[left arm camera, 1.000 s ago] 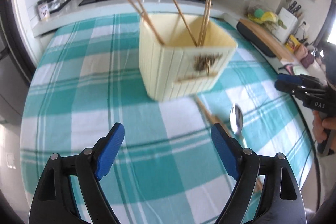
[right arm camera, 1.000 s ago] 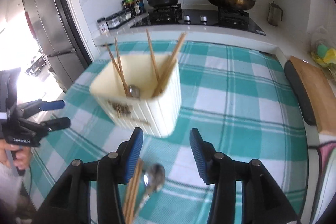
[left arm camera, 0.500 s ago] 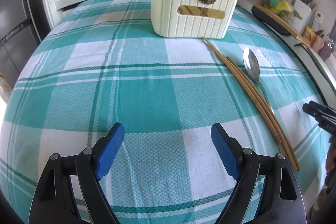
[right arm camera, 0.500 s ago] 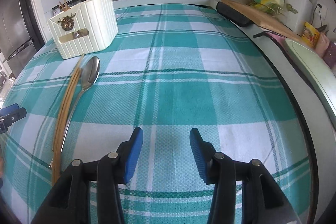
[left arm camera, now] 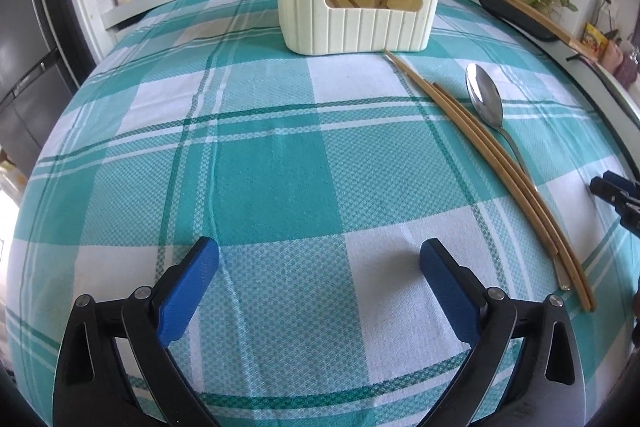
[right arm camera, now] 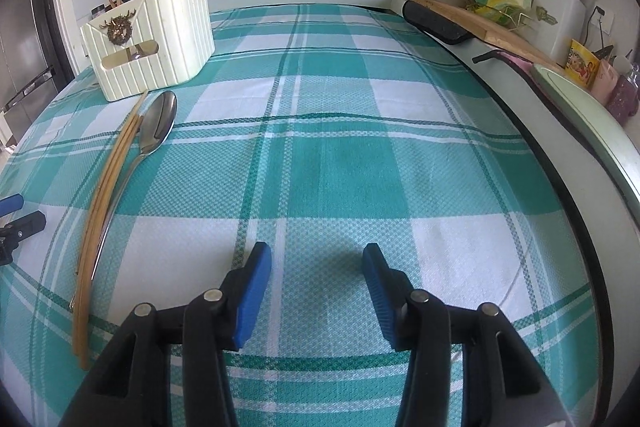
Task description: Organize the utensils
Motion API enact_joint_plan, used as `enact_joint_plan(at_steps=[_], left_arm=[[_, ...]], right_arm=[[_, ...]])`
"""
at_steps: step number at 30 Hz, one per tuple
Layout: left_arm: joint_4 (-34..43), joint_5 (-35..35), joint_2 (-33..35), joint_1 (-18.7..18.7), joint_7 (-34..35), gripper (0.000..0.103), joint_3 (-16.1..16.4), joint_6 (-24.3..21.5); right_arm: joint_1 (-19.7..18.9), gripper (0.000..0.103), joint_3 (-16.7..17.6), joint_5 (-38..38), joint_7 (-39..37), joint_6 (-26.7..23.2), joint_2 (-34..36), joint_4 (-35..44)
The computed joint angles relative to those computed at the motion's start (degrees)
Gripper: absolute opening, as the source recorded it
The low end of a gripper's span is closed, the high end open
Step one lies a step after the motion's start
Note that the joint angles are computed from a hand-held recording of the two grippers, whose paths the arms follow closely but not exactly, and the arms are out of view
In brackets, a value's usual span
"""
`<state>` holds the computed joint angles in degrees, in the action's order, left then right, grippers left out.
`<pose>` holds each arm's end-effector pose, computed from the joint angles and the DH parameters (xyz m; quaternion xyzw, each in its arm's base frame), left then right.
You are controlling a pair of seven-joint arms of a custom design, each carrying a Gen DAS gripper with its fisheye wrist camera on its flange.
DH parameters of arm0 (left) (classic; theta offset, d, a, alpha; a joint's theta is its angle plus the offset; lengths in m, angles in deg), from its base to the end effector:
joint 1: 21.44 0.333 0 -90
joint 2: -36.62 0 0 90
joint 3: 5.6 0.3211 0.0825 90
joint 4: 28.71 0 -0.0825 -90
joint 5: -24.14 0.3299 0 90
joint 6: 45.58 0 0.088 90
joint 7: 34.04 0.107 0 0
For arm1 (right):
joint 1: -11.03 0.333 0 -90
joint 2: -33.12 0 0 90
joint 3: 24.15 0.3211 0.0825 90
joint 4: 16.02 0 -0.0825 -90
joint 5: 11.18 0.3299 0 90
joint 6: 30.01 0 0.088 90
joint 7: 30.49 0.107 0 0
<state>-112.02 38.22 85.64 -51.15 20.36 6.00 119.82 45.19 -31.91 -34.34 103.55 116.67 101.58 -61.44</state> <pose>0.6718 -0.2792 0.2830 -0.6623 0.6821 -0.2296 0.2083 0.6807 0.4120 0.2749 -0.6939 0.6332 -0.2448 0.2401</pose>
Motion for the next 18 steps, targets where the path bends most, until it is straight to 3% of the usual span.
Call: enact_joint_plan(at_steps=[18], left_arm=[[-0.1, 0.9, -0.1, -0.7, -2.5, 0.102, 1.0, -0.1]], right_arm=[[0.0, 0.049, 0.0, 0.0, 0.0, 0.1, 0.0, -0.1]])
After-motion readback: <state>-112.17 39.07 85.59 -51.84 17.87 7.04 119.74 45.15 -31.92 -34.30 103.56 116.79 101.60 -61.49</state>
